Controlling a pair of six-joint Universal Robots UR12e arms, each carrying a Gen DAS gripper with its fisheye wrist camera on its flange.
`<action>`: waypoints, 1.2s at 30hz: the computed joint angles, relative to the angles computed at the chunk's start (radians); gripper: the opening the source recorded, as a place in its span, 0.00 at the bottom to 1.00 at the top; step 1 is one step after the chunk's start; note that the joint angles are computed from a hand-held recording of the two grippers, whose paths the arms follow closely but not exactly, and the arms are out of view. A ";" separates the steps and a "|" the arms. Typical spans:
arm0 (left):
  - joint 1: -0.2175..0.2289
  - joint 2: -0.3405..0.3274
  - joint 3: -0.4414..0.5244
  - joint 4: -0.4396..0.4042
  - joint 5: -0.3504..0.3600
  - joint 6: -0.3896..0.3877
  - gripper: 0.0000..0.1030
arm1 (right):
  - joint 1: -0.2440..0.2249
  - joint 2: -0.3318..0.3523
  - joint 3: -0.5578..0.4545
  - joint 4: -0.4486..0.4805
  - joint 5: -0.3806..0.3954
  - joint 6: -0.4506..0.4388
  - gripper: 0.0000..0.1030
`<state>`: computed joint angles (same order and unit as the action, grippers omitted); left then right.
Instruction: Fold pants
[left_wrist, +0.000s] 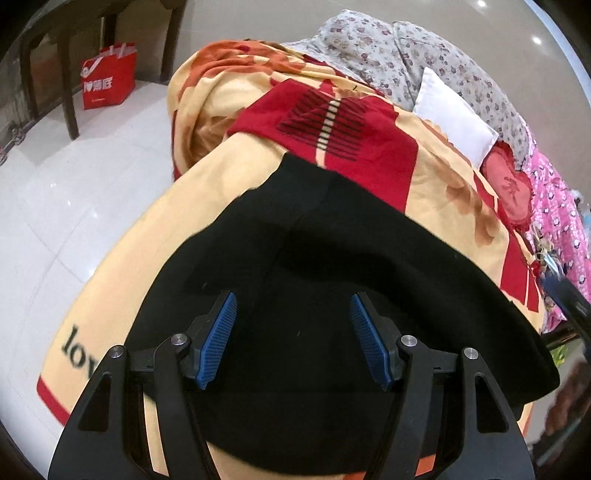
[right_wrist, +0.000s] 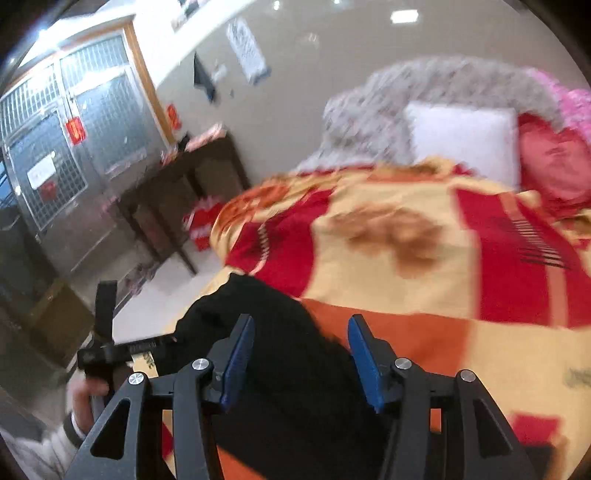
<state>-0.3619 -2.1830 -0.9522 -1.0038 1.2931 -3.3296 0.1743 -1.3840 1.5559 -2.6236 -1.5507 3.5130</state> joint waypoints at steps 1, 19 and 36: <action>-0.004 -0.012 0.022 -0.014 0.017 0.012 0.62 | 0.005 0.044 -0.057 0.060 -0.004 -0.022 0.49; -0.019 -0.122 0.197 -0.129 0.075 0.087 0.62 | -0.013 0.239 -0.281 0.217 0.076 -0.191 0.05; 0.074 0.118 -0.157 0.139 0.073 -0.020 0.62 | 0.112 0.154 -0.086 0.122 0.214 -0.160 0.05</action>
